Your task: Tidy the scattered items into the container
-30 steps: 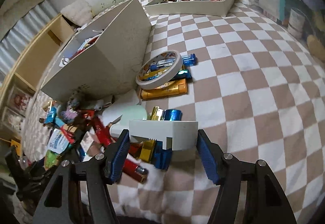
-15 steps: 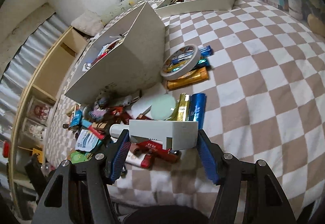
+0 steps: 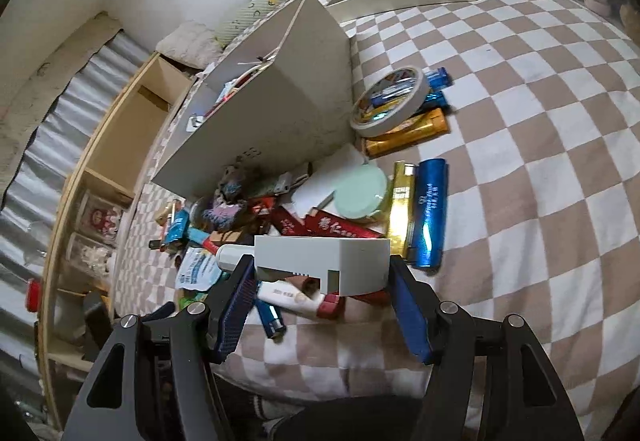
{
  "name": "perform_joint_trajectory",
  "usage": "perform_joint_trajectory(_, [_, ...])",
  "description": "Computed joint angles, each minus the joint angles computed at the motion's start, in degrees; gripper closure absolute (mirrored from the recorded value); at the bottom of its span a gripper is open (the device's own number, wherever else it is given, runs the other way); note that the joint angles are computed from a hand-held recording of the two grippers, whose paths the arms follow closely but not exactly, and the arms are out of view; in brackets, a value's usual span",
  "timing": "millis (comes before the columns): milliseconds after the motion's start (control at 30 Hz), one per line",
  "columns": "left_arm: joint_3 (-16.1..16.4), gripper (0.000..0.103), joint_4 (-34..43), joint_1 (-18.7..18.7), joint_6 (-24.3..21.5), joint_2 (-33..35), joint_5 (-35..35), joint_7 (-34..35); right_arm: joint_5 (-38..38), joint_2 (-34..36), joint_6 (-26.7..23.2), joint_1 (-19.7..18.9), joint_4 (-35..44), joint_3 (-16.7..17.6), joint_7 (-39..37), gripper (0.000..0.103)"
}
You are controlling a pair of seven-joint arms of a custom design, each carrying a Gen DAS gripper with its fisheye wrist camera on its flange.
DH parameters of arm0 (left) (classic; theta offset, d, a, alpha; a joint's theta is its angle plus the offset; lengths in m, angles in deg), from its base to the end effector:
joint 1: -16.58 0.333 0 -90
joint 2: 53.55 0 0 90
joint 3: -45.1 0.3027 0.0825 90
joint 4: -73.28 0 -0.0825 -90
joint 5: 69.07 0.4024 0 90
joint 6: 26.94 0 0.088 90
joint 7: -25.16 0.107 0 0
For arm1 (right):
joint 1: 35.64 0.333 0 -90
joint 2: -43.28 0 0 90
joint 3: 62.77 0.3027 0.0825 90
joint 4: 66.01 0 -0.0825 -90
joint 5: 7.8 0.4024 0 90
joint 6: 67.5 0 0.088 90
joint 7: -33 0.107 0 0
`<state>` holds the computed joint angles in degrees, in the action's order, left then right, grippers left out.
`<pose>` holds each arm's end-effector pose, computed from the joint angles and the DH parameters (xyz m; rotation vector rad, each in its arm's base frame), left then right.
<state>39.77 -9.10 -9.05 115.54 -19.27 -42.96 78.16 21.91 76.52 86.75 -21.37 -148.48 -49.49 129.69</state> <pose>0.6587 -0.3808 0.3730 -1.7490 2.0660 -0.5285 0.7032 0.3048 0.4147 -1.5573 1.7422 0.1484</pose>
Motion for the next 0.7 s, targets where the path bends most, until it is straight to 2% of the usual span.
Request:
perform_joint_trajectory(100, [0.6, 0.000, 2.2, -1.1, -2.8, 1.5, 1.6, 0.6, 1.7, -0.1, 0.8, -0.8, 0.2, 1.5, -1.9, 0.037])
perform_joint_trajectory(200, [-0.1, 0.000, 4.2, -0.4, -4.7, 3.0, -0.2, 1.1, 3.6, -0.5, 1.8, -1.3, 0.4, 2.8, -4.2, 0.037])
perform_joint_trajectory(400, [-0.2, 0.000, 3.2, 0.3, -3.4, 2.6, -1.7, 0.8, 6.0, -0.3, 3.1, -1.0, 2.5, 3.8, -7.6, 0.037])
perform_joint_trajectory(700, [-0.6, 0.002, -0.9, 0.9, 0.4, -0.4, -2.2, 0.9, 5.2, 4.0, 3.0, 0.6, 11.5, 3.4, -7.6, 0.037])
